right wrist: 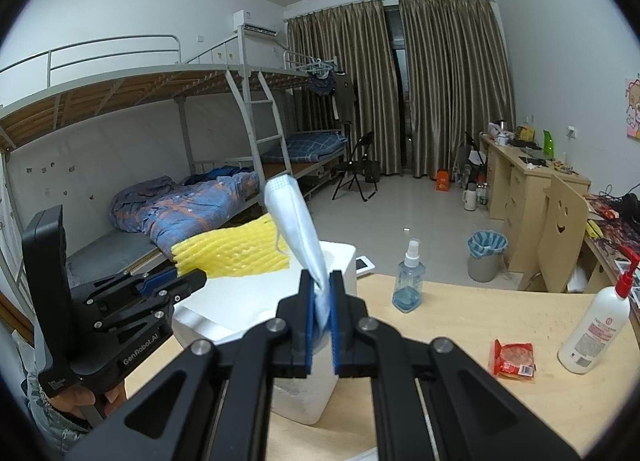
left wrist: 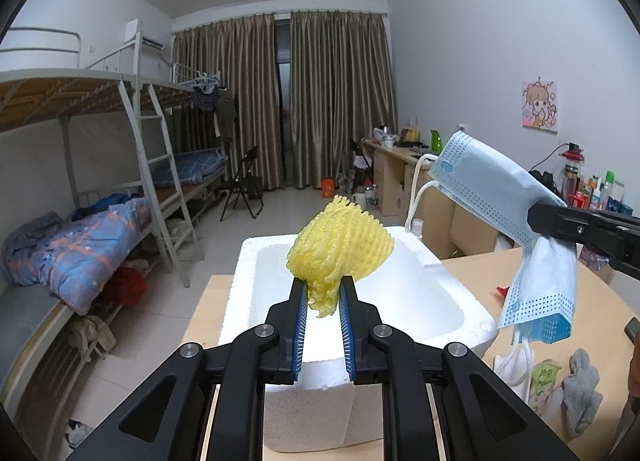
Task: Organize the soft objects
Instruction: 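Open the left tool over the box while the right tool releases the mask inside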
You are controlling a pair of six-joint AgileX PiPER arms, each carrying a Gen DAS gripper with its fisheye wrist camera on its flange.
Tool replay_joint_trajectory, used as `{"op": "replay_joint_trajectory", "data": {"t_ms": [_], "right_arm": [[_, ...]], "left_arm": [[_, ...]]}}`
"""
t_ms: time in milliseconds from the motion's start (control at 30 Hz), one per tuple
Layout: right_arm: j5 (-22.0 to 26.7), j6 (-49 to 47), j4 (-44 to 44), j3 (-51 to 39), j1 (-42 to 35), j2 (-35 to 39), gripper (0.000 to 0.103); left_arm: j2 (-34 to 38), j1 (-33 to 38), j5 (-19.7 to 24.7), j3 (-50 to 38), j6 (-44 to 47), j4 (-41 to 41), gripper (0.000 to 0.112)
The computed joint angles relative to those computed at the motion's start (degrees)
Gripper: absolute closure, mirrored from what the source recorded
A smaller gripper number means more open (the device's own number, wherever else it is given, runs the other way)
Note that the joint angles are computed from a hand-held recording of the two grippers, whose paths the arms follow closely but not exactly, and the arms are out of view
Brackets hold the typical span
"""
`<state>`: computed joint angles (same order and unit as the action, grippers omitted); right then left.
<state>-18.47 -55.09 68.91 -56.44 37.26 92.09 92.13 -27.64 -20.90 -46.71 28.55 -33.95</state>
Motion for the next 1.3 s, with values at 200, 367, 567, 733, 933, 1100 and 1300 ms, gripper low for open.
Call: {"op": "replay_joint_trajectory", "data": {"t_ms": [200, 367, 567, 733, 933, 1100, 1300], "right_arm": [[-0.82, -2.99, 3.05, -0.78, 0.63, 0.46, 0.094], [-1.77, -7.16, 6.84, -1.99, 1.51, 1.05, 0.094], [-1.81, -13.26, 11.64, -5.01, 2.19, 2.65, 0.094], [-1.9, -17.17, 13.85, -7.42, 2.33, 3.99, 0.094], [0.73, -18.85, 14.68, -10.68, 0.78, 6.63, 0.094], [3.3, -17.69, 13.0, -12.94, -0.3, 9.66, 0.094], [6.5, -17.04, 12.59, -14.96, -2.39, 12.05, 0.094]], "left_arm": [[-0.7, -0.64, -4.61, 2.39, -0.93, -1.23, 0.025], [-1.37, 0.49, -6.27, 4.06, -6.05, 4.4, 0.024], [-1.98, 2.21, -8.28, 6.03, -10.6, 10.37, 0.015], [-2.22, 3.74, -9.41, 7.37, -14.8, 15.1, 0.015], [-2.54, 4.51, -12.07, 9.28, -18.59, 19.1, 0.01], [-2.33, 5.08, -14.17, 10.5, -21.85, 21.89, 0.01], [-1.28, 5.99, -15.34, 10.97, -25.73, 25.02, 0.01]]}}
